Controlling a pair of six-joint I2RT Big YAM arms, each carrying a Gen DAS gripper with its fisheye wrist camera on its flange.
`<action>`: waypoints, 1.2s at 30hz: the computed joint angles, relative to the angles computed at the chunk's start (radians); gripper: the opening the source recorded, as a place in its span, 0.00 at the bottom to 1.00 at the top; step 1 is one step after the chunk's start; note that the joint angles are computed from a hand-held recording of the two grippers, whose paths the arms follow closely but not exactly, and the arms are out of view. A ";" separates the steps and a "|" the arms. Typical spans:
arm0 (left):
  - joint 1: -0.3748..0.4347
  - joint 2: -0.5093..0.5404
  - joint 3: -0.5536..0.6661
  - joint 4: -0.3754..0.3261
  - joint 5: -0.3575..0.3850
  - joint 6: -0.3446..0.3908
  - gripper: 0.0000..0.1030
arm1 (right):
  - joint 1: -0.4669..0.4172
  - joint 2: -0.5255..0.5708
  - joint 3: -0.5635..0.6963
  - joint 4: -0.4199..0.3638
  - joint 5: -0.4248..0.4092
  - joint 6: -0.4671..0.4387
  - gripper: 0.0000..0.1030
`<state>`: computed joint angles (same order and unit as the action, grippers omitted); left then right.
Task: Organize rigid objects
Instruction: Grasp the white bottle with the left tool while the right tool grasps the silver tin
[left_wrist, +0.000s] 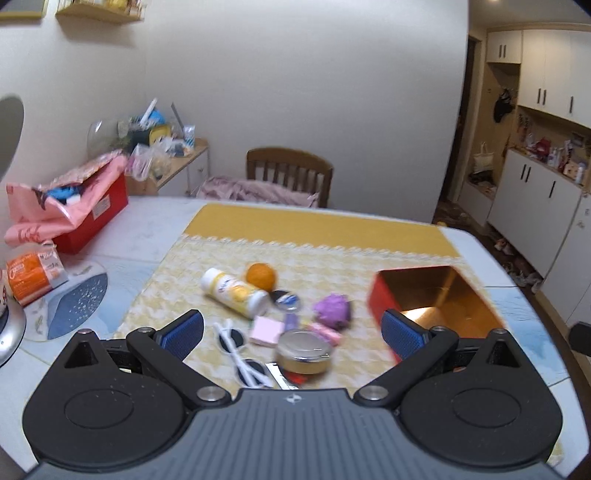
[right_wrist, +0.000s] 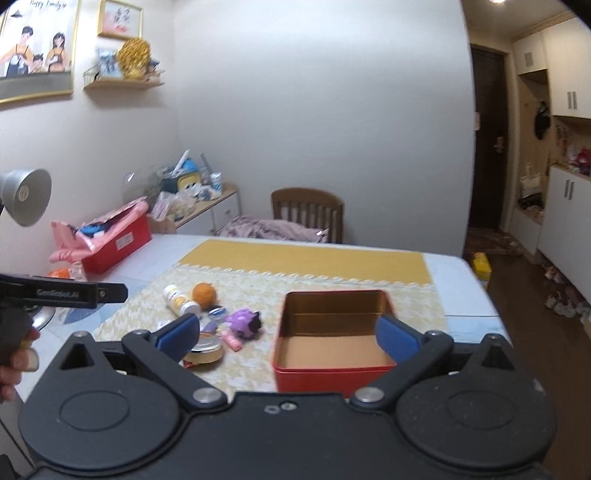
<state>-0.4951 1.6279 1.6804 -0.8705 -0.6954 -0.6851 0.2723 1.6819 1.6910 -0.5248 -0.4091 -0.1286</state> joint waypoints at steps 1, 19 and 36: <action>0.021 -0.009 -0.022 0.018 0.027 0.013 1.00 | 0.012 0.015 0.018 -0.013 0.012 0.000 0.98; 0.309 0.140 0.035 0.072 0.239 0.198 0.99 | 0.186 0.352 0.443 -0.303 0.106 -0.040 0.91; 0.411 0.419 0.396 -0.184 0.384 0.031 0.99 | 0.271 0.690 0.936 -0.629 0.200 -0.063 0.87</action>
